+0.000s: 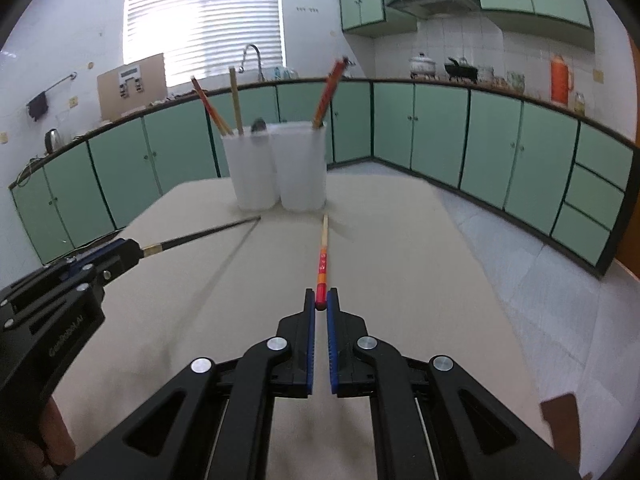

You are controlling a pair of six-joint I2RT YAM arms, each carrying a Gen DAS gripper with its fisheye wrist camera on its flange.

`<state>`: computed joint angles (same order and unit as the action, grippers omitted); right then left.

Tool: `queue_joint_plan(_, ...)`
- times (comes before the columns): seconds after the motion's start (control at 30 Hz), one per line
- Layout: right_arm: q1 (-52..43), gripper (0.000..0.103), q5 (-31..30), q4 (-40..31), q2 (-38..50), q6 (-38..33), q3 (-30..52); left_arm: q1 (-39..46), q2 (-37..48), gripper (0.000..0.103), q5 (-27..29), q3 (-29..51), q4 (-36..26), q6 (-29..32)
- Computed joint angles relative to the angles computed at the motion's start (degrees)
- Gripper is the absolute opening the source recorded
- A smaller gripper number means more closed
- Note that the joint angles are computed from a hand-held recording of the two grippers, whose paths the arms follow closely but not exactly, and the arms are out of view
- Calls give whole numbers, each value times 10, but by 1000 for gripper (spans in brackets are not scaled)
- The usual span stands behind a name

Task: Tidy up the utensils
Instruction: 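Lift both chopsticks and carry them over the white holder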

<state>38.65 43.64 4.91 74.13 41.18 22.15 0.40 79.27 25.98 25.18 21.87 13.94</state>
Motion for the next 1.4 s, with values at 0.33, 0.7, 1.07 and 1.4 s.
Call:
queue_joint_plan(0.33,-29,5,-22,-66,-117,-111,45,43,-65,6,62,51,-65,-13)
queue_joint_plan(0.7,-143,5,-167,-119,-167,-203,129,37,-71,6,105,134,-119,-28)
queue_joint_plan(1.07,-217,5,-275,-154,-146,-259,207,29,-49,6,136,208,-153,-52)
queue_joint_plan(1.4,-258,5,-337,-163,-122,-302,287,28,-36,6,136,280,-131,-103)
